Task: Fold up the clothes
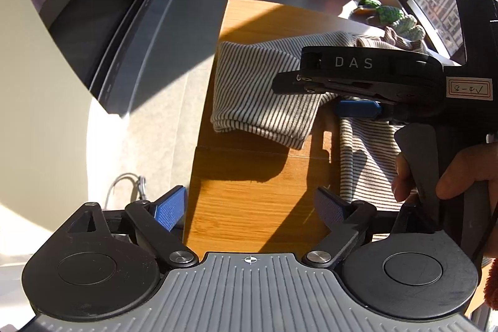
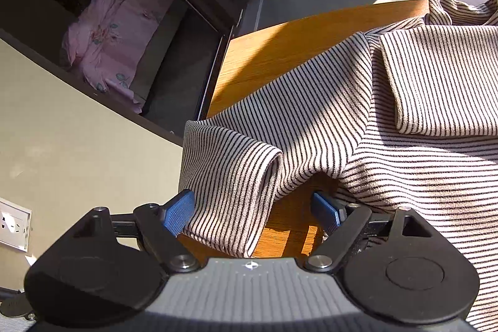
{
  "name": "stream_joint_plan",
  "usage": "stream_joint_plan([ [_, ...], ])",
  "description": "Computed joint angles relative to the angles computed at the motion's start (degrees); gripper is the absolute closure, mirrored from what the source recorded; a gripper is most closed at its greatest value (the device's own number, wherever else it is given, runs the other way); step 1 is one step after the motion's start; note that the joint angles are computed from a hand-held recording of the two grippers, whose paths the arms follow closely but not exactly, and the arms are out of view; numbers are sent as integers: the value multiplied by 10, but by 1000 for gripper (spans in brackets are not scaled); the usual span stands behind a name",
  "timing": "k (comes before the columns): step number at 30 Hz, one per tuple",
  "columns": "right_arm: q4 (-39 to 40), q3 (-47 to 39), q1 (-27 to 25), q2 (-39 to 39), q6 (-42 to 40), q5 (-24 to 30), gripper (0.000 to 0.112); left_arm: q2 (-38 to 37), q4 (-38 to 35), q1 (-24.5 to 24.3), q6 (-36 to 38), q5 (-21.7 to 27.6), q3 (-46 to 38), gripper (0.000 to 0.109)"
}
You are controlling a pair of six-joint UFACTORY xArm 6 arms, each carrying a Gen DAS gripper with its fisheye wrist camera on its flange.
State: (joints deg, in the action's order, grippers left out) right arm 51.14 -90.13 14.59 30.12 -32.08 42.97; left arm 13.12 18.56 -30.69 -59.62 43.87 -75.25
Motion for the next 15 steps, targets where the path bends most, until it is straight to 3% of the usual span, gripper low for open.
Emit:
stream_joint_plan([
  [2, 5, -3, 0, 2, 12, -4, 14, -2, -15, 3, 6, -9, 7, 14],
  [8, -24, 15, -11, -16, 59, -27, 11, 1, -36, 6, 22, -23, 13, 14],
  [13, -57, 119, -32, -97, 27, -110, 9, 18, -44, 9, 31, -40, 1, 16],
  [15, -67, 153, -49, -124, 13, -115, 9, 34, -16, 6, 21, -33, -19, 21],
])
